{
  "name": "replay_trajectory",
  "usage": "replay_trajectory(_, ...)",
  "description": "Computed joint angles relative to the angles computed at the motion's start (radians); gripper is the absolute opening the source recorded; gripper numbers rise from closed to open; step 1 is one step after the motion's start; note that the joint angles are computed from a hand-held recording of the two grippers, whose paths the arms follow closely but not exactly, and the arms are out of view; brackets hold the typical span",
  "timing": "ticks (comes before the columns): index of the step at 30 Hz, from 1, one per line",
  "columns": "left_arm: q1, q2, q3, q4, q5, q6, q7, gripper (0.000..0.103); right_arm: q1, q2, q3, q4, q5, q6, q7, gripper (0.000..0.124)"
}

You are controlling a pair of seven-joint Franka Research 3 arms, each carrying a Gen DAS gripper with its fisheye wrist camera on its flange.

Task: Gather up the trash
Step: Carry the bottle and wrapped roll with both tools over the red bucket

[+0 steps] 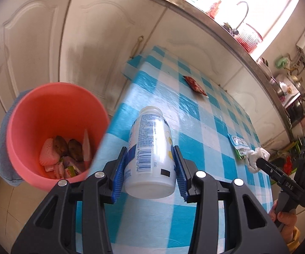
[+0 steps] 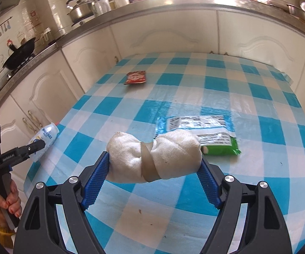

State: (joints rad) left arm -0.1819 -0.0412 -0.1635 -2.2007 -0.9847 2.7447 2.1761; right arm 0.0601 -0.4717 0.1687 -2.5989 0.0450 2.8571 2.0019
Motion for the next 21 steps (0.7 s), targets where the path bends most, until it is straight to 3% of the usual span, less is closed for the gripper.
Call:
replay_trajectory(9,0.038,-0.044,0.050,-0.040,0.088,0.070,-0.128,0.044,0.205,0.146,-0.111,0.135,0.186,0.011,-0.256,0.080)
replay_trajectory(14,0.052,-0.039,0.068,-0.035,0.114,0.082,-0.164,0.044,0.254,0.228,-0.116,0.234,0.275,-0.013,-0.377,0.080)
replay_trajectory(21,0.086,0.014,0.066,0.004,0.147,0.086,-0.221,0.044,0.274,0.367,-0.086,0.412,0.300,-0.058,-0.495,0.080)
